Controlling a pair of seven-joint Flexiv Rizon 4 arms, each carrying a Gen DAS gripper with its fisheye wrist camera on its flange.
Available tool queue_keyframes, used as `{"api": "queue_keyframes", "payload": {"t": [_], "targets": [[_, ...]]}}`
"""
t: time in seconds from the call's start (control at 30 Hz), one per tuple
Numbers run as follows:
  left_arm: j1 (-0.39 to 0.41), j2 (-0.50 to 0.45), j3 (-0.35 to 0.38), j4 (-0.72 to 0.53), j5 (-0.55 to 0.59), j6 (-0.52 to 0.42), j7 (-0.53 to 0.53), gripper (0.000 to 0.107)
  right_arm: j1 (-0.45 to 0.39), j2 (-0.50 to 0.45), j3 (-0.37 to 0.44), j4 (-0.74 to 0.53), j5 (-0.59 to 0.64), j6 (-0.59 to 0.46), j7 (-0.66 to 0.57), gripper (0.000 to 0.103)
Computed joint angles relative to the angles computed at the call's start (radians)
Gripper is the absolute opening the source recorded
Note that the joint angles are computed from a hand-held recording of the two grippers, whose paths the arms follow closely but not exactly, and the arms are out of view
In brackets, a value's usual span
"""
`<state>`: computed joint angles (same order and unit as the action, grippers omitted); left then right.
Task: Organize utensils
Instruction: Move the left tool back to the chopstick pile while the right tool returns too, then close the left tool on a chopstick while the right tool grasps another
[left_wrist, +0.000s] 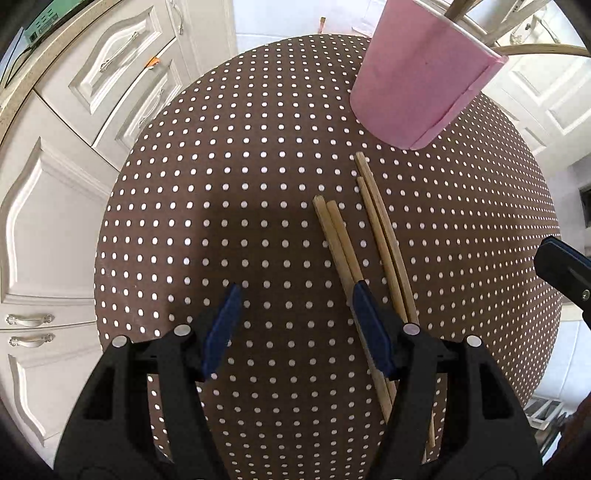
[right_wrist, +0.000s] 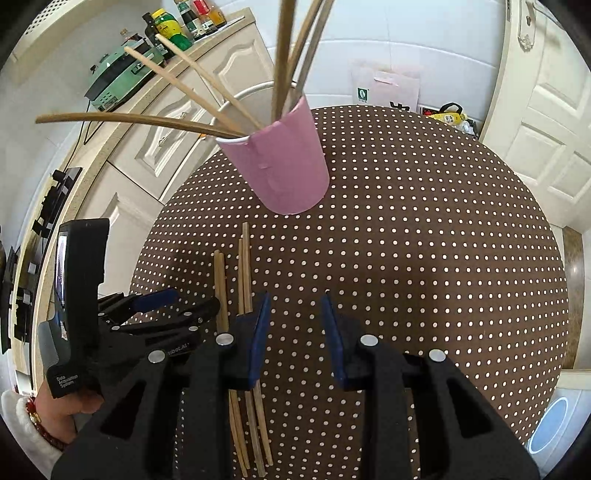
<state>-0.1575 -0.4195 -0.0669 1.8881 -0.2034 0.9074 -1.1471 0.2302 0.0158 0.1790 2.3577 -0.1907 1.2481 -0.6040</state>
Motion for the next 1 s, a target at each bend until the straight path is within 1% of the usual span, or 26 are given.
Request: {"api": "queue_keyframes", "payload": {"t": [0.1,0.23,0.3,0.37,0.4,0.47,0.5,0.57,0.63,0.7,0.8,0.87,1.0], "targets": [[-0.008,-0.017,0.006,-0.03,0.015,-0.015,-0.018,0.063,0.001,-0.011,-0.003,-0.011,0.024,-0.006,-0.025,0.027],[-0.041,-0.036,0.028,-0.063,0.098,-0.005,-0.04,0.061,0.004,-0.029,-0.003,-0.031,0.067,-0.018,-0.073,0.027],[-0.034,-0.039,0.019,-0.058,0.088,0.009,-0.038,0.052,0.004,-0.042,-0.003,-0.043,0.097,-0.025,-0.106,0.027],[-0.026,-0.037,0.016,-0.057,0.076,0.011,-0.043,0.035,0.008,-0.06,0.0,-0.06,0.127,-0.031,-0.134,0.027],[-0.023,-0.036,0.016,-0.058,0.072,0.008,-0.045,0.031,0.01,-0.069,0.002,-0.068,0.142,-0.03,-0.149,0.027],[-0.006,-0.041,0.013,-0.069,0.05,-0.012,-0.041,0.02,0.012,-0.093,0.008,-0.093,0.182,-0.034,-0.196,0.027],[0.001,-0.045,0.014,-0.078,0.044,-0.023,-0.043,0.016,0.012,-0.105,0.012,-0.107,0.207,-0.04,-0.225,0.027],[0.021,-0.056,0.005,-0.084,0.009,-0.039,-0.035,0.012,0.012,-0.136,0.021,-0.141,0.248,-0.052,-0.28,0.027],[0.03,-0.06,0.002,-0.089,-0.012,-0.052,-0.035,0.009,0.012,-0.168,0.029,-0.177,0.277,-0.076,-0.33,0.027],[0.044,-0.064,-0.006,-0.091,-0.038,-0.058,-0.023,0.006,0.014,-0.187,0.03,-0.194,0.279,-0.084,-0.355,0.027],[0.055,-0.066,-0.013,-0.09,-0.069,-0.07,-0.01,0.006,0.015,-0.225,0.034,-0.233,0.283,-0.114,-0.398,0.02],[0.061,-0.065,-0.015,-0.089,-0.081,-0.073,0.004,0.006,0.018,-0.245,0.033,-0.25,0.275,-0.13,-0.412,0.012],[0.058,-0.057,-0.019,-0.076,-0.098,-0.07,0.013,0.006,0.02,-0.27,0.03,-0.27,0.255,-0.135,-0.441,0.009]]}}
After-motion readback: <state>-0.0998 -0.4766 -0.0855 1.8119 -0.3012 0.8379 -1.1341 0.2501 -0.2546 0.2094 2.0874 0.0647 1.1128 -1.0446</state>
